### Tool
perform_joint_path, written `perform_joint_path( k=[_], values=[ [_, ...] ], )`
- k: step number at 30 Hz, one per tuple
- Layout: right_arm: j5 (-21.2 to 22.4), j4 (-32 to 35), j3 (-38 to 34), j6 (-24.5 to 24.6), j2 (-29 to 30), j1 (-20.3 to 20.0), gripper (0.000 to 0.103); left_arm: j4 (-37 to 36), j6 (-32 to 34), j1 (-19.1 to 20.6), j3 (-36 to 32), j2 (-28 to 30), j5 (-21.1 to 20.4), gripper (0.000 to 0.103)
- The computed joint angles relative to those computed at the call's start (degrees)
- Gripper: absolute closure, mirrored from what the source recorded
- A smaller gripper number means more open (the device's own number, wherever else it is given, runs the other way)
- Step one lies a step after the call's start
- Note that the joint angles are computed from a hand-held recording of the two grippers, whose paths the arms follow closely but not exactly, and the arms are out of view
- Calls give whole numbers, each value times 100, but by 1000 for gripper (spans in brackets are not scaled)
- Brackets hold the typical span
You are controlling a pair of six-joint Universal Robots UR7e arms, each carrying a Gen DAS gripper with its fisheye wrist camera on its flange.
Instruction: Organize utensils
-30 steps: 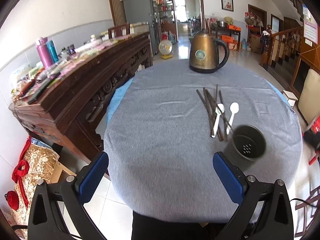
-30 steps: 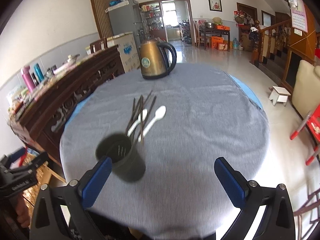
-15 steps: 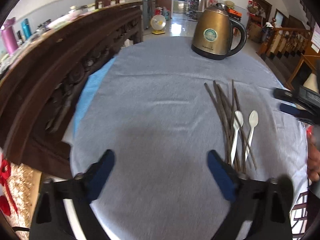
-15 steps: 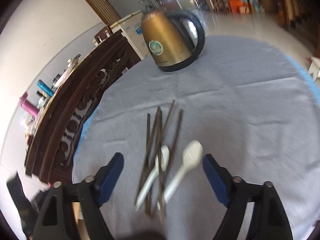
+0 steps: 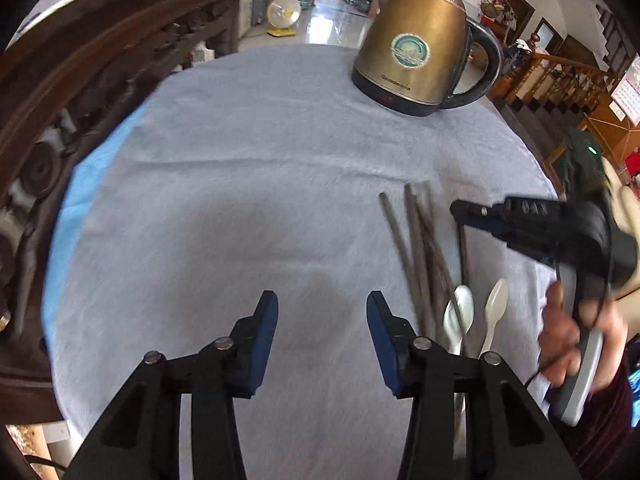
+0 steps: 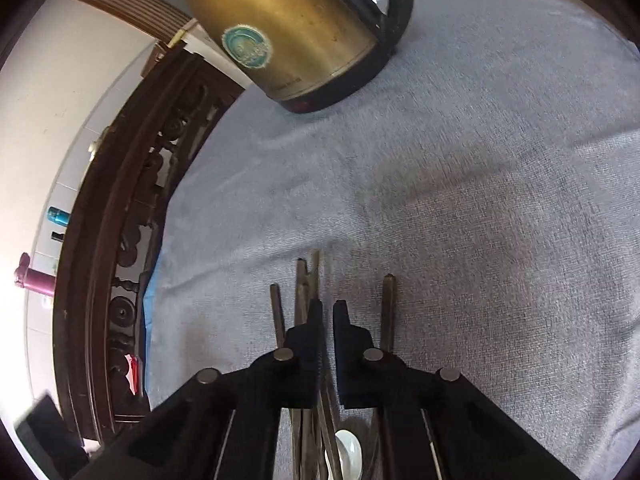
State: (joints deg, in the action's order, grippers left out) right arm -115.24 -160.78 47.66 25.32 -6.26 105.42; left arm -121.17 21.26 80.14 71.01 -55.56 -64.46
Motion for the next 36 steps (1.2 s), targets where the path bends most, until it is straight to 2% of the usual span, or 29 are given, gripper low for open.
perform_joint_path(
  k=[3,5,8,9,10,12,14,15,16,18,19,21,25,26,27,28,32,34,36],
  values=[
    [-137,-377,180,-241,-43,54,100,233,-192,-31,-407,367,-28,56],
    [-157,-371,263,-259,-94,61,100,320,-311,-49,-627,579,13,56],
    [137,-411,550,-160,-272,-17,96,593,-511,-74,-1072,965,-22,56],
    [240,-462,676,-105,-352,-59,85,690,-582,-80,-1172,1049,-28,56],
    [268,-481,710,-54,-370,-75,61,760,-685,-98,-1268,1154,26,56],
    [78,-769,919,48,-462,-86,35,791,-779,-139,-1373,1317,183,56],
    [-167,-894,1026,12,-525,-75,41,897,-908,-138,-1525,1463,218,56],
    [-154,-834,1053,18,-561,-88,58,765,-896,-150,-1494,1482,258,56],
    [-81,-633,1016,46,-591,-115,71,700,-868,-163,-1488,1499,291,56],
    [-254,-100,713,11,-511,-79,74,829,-963,-164,-1635,1588,287,59],
    [-365,141,543,-6,-447,-47,74,876,-1022,-164,-1694,1620,303,63],
    [-586,908,-65,40,-198,17,74,896,-1070,-188,-1728,1661,415,66],
    [-992,2245,-1242,224,367,116,75,983,-1095,-295,-1766,1769,733,66],
    [-1227,2513,-1546,296,537,158,78,1010,-1114,-316,-1794,1804,783,66],
    [-1414,2665,-1696,304,620,189,87,1081,-1149,-324,-1877,1860,767,66],
    [-1560,2752,-1808,279,687,213,92,1130,-1179,-335,-1944,1912,770,66],
    [-1626,2450,-1467,161,543,206,94,1463,-1355,-328,-2275,2071,658,66],
    [-1838,2188,-985,93,308,207,95,1373,-1320,-350,-2242,2091,734,66],
    [-1775,1964,-704,92,156,166,95,1198,-1259,-383,-2088,2050,869,67]
  ],
)
